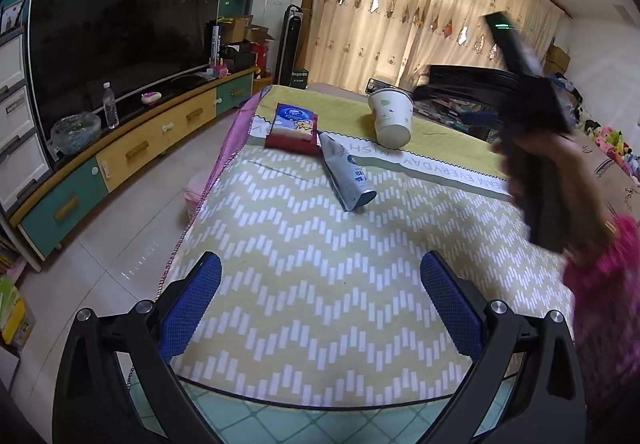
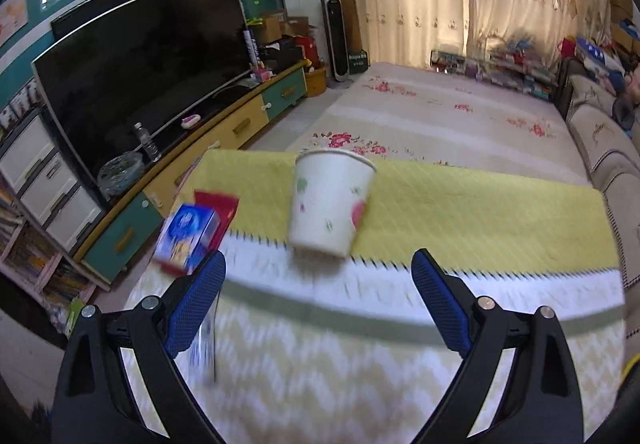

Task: Collect trash
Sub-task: 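Reach the right tool to the white paper cup and grasp it, then carry the paper cup over the bin and release it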

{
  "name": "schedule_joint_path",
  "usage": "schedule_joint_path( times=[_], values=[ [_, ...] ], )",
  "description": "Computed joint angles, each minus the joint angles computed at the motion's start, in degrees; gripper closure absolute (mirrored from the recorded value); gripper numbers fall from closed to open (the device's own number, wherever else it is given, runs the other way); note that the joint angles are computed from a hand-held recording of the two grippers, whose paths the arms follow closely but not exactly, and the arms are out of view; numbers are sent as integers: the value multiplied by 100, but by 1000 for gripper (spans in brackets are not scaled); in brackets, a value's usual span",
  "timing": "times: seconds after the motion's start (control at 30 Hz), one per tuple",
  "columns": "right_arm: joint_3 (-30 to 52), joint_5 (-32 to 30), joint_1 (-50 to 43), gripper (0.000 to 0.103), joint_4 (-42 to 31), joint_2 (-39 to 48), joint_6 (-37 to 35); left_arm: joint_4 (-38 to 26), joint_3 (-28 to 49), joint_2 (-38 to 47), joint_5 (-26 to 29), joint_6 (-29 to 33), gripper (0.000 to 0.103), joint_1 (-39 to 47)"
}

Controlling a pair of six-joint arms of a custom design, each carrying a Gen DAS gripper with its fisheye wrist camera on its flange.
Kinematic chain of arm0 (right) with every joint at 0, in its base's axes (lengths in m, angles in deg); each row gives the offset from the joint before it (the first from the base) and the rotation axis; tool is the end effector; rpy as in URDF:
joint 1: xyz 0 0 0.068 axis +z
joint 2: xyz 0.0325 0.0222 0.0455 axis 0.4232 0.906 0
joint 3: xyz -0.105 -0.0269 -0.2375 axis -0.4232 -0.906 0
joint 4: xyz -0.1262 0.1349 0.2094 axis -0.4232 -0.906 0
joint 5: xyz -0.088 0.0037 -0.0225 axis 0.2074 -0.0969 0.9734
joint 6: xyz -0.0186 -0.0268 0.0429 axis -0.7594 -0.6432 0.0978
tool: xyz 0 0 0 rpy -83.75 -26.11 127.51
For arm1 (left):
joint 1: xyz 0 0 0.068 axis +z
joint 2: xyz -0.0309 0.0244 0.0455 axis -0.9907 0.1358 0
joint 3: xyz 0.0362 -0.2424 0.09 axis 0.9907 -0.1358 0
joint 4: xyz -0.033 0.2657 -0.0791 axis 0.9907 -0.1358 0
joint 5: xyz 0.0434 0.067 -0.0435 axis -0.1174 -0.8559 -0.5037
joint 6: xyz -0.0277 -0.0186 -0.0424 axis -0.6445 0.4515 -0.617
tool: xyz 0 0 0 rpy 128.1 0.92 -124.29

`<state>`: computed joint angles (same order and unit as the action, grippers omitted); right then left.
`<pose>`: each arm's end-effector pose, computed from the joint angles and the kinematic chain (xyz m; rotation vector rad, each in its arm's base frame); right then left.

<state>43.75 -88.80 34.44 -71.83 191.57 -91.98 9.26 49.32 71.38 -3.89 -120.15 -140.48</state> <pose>0.4619 0.0912 0.1586 -0.7097 2.3345 0.4698 0.1643 -0.2153 0.1015 -0.6056 2.1756 0.0226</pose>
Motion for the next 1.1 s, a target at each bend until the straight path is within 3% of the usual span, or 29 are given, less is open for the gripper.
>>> schedule_joint_path(
  times=[0.2,0.37,0.47,0.5,0.6,0.87,1.1],
  values=[
    [1764,732,447,14,-681,1359,344,-34,-171,-93,11,-269,5,-70],
    [3065,876,531,17,-1414,2264,578,195,-264,-71,135,-209,5,-3],
    [3339,829,546,40,-1548,2473,579,278,-237,-15,174,-129,5,18],
    [3402,783,533,44,-1590,2521,594,305,-212,21,193,-104,5,31],
    [3030,568,455,45,-1419,2309,592,392,-151,106,259,-38,5,50],
    [452,83,-56,45,-153,477,63,162,183,285,247,0,5,-49],
    [-1105,-580,-1496,45,225,-781,-793,144,713,648,344,293,5,-139]
  ],
)
